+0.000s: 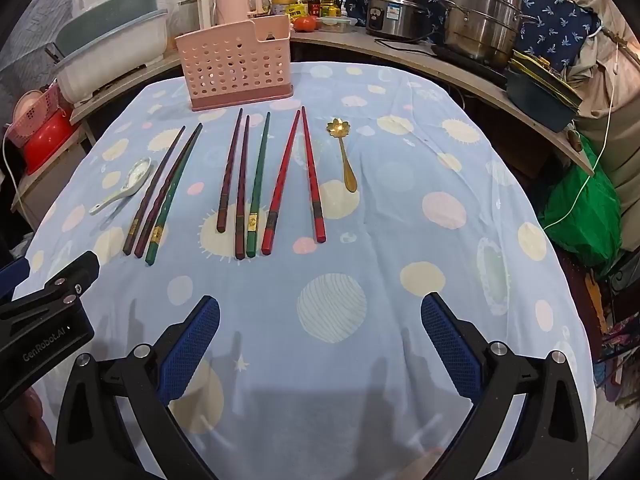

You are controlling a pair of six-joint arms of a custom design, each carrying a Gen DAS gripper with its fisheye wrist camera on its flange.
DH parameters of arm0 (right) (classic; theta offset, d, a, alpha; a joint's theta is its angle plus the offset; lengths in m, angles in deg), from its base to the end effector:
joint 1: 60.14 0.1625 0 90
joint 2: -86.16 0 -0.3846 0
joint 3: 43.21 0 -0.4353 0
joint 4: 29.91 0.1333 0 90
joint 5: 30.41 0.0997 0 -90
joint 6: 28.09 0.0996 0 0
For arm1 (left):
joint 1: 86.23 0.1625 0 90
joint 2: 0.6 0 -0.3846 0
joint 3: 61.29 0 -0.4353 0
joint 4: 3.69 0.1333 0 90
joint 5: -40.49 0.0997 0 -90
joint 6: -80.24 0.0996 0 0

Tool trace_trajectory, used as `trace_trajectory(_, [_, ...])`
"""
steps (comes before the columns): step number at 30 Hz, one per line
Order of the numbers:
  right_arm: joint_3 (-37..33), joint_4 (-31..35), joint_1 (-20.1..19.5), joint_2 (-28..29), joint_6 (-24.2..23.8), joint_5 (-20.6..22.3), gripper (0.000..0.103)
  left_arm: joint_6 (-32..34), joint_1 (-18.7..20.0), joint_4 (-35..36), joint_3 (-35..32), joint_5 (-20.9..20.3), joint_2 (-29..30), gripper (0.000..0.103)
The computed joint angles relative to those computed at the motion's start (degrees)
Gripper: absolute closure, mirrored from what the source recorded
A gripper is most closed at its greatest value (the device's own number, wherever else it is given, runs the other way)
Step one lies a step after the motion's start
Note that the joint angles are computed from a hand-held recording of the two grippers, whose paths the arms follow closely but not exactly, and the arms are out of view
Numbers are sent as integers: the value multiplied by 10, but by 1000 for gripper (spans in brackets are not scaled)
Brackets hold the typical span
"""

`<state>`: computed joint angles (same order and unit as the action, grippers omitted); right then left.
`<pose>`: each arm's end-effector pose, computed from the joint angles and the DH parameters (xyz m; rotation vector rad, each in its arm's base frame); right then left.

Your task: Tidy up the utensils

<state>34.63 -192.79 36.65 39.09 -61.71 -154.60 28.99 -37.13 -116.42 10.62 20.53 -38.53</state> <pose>0.1673 -0.7507 0.2271 0.5422 -2.2666 0.7015 -0.3231 -0.7196 0.1028 -0.0432 2.0159 -0.8778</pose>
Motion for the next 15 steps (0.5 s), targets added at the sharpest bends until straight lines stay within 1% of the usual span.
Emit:
trace_trajectory(4, [2, 1, -1, -3, 5, 7, 6, 17, -2, -17, -3, 0, 5, 8])
trace_trajectory(5, [2, 2, -1, -3, 6, 7, 6, 27, 3, -33, -6, -8, 2, 8])
trace_trajectory(8, [-3, 4, 2, 1, 5, 6, 6, 24, 2, -30, -14, -4, 8, 8])
trace_trajectory(10, [-7, 3, 4, 4, 4, 5, 6, 36, 1, -46, -5, -2, 4, 8])
trace_trajectory(15, [-9, 8, 6, 3, 7, 4, 6, 28, -1, -28, -9, -1, 4, 8])
